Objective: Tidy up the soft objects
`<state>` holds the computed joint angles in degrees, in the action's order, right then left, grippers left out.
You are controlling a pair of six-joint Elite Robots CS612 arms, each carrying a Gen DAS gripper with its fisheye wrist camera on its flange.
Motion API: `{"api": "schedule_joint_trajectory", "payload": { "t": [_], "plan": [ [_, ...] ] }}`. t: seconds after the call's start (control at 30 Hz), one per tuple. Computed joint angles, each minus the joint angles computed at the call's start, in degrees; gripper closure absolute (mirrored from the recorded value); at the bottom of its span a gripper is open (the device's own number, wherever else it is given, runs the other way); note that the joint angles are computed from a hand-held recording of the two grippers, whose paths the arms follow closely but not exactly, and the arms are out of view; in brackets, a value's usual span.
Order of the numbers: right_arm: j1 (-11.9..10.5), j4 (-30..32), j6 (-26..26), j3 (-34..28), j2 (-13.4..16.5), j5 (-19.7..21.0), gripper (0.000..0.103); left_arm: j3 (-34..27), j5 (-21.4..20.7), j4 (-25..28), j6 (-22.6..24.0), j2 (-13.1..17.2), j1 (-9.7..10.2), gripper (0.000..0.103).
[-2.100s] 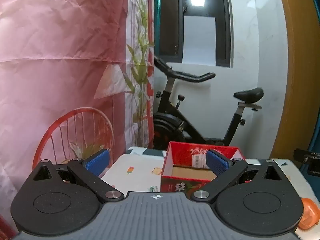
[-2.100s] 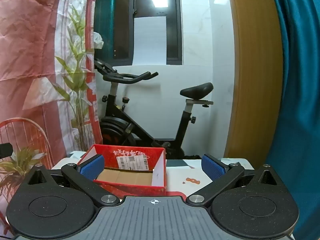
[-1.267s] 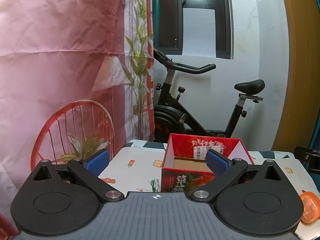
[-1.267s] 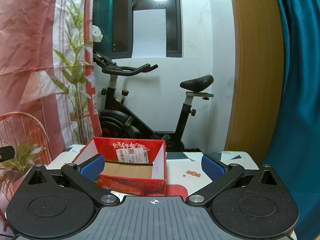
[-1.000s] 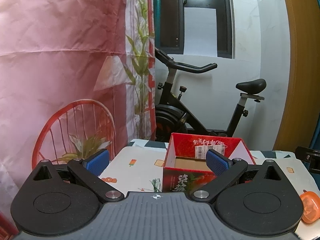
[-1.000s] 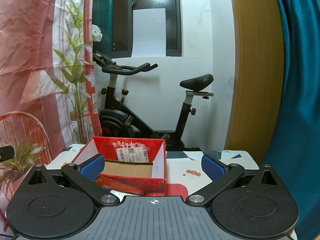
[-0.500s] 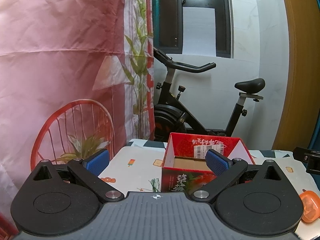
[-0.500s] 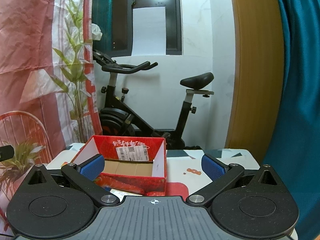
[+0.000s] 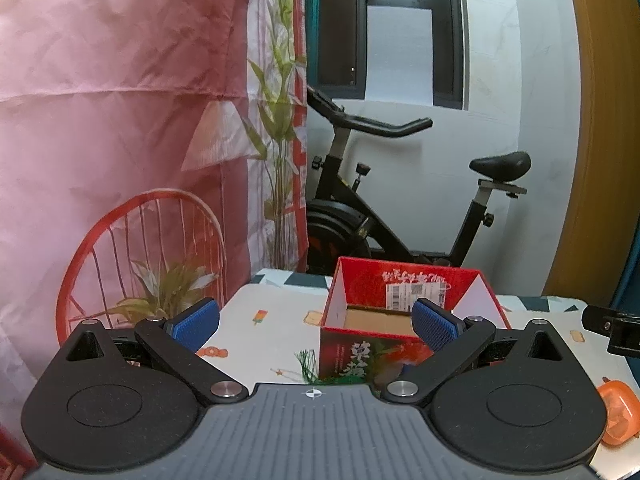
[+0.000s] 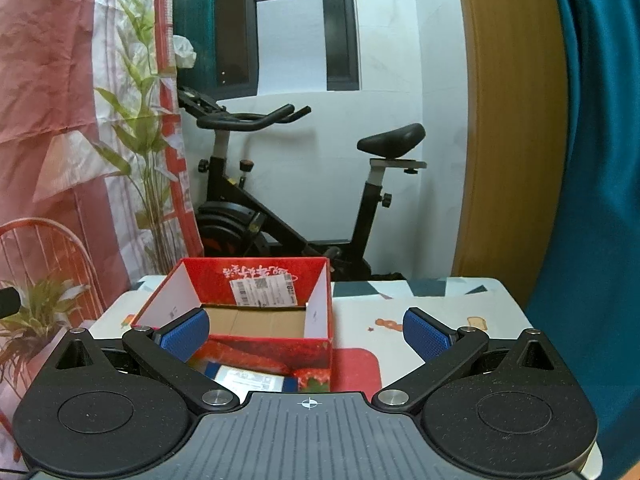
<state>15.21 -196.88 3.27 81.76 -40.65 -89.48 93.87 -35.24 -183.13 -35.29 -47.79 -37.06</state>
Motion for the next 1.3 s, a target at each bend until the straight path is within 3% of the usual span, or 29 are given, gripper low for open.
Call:
{"api": "schedule_joint_trajectory", "payload": {
  "t": [0.8, 0.9, 1.17, 1.3],
  "plan": [
    [0.3, 1.4, -0.1, -1.0, 0.6, 0.0, 0.0, -0.2, -2.4, 2.5, -2.8, 0.0, 0.86, 0.0],
    [0.1, 0.7, -0.5, -1.1, 1.0, 1.0, 0.0, -0.8, -3.1, 2.3, -2.3, 0.7, 1.42, 0.0],
    [-0.4, 1.0, -0.9, -5.5, 4.9, 1.2, 0.0, -4.4, -4.4, 11.0, -4.1, 3.4, 4.27, 0.0],
    [-1.4, 4.4, 1.7, -8.4, 7.4, 4.6, 0.0, -5.9, -11.6, 14.1, -5.3, 4.8, 6.28, 0.003]
  ]
}}
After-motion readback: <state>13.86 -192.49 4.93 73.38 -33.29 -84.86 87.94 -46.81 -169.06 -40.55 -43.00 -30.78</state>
